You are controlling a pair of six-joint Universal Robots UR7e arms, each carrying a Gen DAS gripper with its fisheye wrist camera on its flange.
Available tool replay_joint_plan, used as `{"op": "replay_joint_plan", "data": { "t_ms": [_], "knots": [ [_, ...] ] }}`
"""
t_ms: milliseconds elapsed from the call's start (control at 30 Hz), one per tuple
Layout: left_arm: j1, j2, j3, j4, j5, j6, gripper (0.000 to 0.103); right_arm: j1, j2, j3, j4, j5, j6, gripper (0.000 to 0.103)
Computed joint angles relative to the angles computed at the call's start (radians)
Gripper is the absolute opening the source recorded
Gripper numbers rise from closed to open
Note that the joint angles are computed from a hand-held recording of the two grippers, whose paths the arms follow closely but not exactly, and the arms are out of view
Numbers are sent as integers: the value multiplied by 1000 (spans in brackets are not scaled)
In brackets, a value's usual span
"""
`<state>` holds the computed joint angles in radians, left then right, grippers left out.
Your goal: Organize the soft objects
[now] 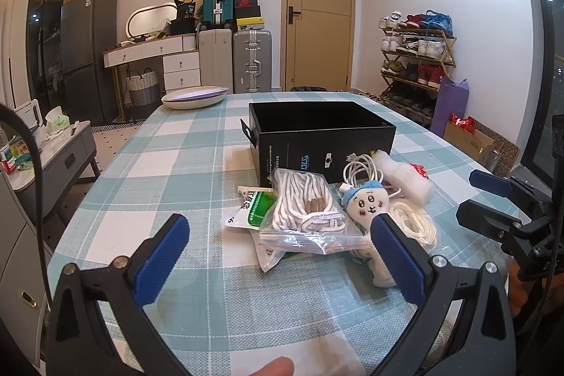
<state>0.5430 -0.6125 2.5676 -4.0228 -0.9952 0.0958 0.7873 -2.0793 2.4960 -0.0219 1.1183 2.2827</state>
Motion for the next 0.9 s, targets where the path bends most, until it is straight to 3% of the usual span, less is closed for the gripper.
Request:
{"op": "replay_joint_plan", "data": {
  "t_ms": [900],
  "knots": [
    [-9, 6, -1, 1, 11, -6, 103, -19, -8, 0, 16, -14, -4, 103]
  ]
}}
